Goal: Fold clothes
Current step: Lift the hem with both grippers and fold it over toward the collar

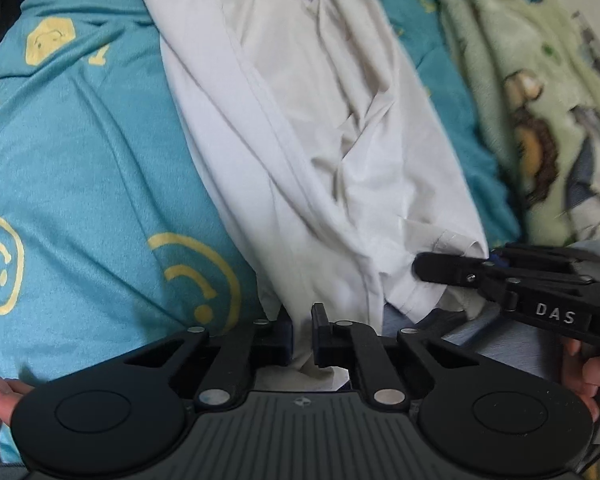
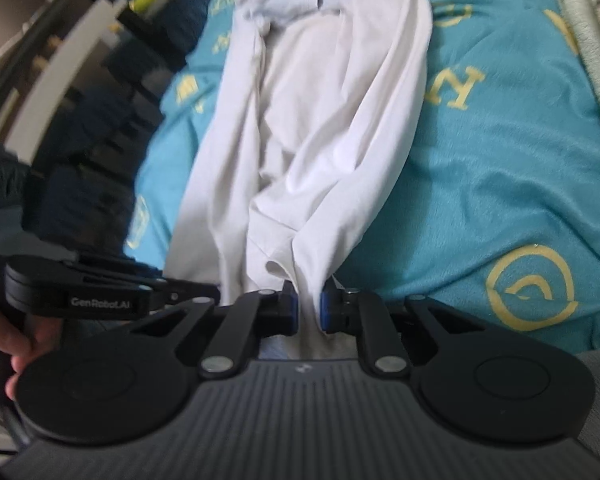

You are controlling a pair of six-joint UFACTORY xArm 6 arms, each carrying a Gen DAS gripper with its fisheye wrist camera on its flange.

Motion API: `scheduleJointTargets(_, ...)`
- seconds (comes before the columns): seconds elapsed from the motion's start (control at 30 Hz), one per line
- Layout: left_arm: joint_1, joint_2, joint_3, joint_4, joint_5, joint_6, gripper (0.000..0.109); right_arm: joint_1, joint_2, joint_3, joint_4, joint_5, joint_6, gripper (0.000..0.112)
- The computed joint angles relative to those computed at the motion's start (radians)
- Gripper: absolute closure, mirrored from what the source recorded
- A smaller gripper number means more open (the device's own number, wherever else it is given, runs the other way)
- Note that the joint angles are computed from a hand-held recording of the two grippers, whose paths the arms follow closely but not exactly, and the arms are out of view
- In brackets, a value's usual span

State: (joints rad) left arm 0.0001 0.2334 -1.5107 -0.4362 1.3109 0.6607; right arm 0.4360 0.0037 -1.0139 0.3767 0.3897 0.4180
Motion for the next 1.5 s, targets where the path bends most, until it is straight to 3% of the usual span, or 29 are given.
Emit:
scheduleJointTargets(0.13,0.071,-0.061,0.041,-0.173,0.013,0.086,0.1,0.015,-0.058,0.076,-0.044,-0.159,0.066,0.099)
scheduleJointTargets(0.3,0.138,-0.12,0.077,-0.314,0.004,0.111,0.1,0.019,-0.105,0.14,-0.134,-0.271,0.188,0.099)
scheduleJointTargets(0.5,0.204,-0.221,0.128,-0.387,0.06,0.127,0.1,0.011,-0.21,0.201,-0.337,-0.283,0.334,0.099)
scheduleJointTargets(0.73,0.289,-0.32,0.218,-0.444,0.136,0.225,0.1,0.041,-0.382,0.341,-0.402,-0.319,0.397,0.099)
scheduleJointTargets(0.87,0.308,-0.364,0.254,-0.479,0.114,0.257,0.1,0.039,-0.418,0.369,-0.353,-0.348,0.362,0.099)
scheduleJointTargets(0.97,0.295,-0.336,0.222,-0.53,0.085,0.227,0.1,0.025,-0.374,0.318,-0.196,-0.358,0.214,0.099)
scheduleJointTargets(1.13,0.184,-0.223,0.097,-0.569,-0.076,0.152,0.1,-0.036,-0.203,0.111,0.024,-0.327,-0.007,0.099)
scheduleJointTargets(1.33,0.049,0.049,-0.183,-0.536,-0.301,0.026,0.1,-0.145,0.072,-0.18,-0.059,-0.284,0.023,0.099)
scheduleJointTargets(1.5,-0.013,0.343,-0.516,-0.442,-0.378,-0.134,0.1,-0.218,0.309,-0.417,-0.132,-0.226,0.075,0.099)
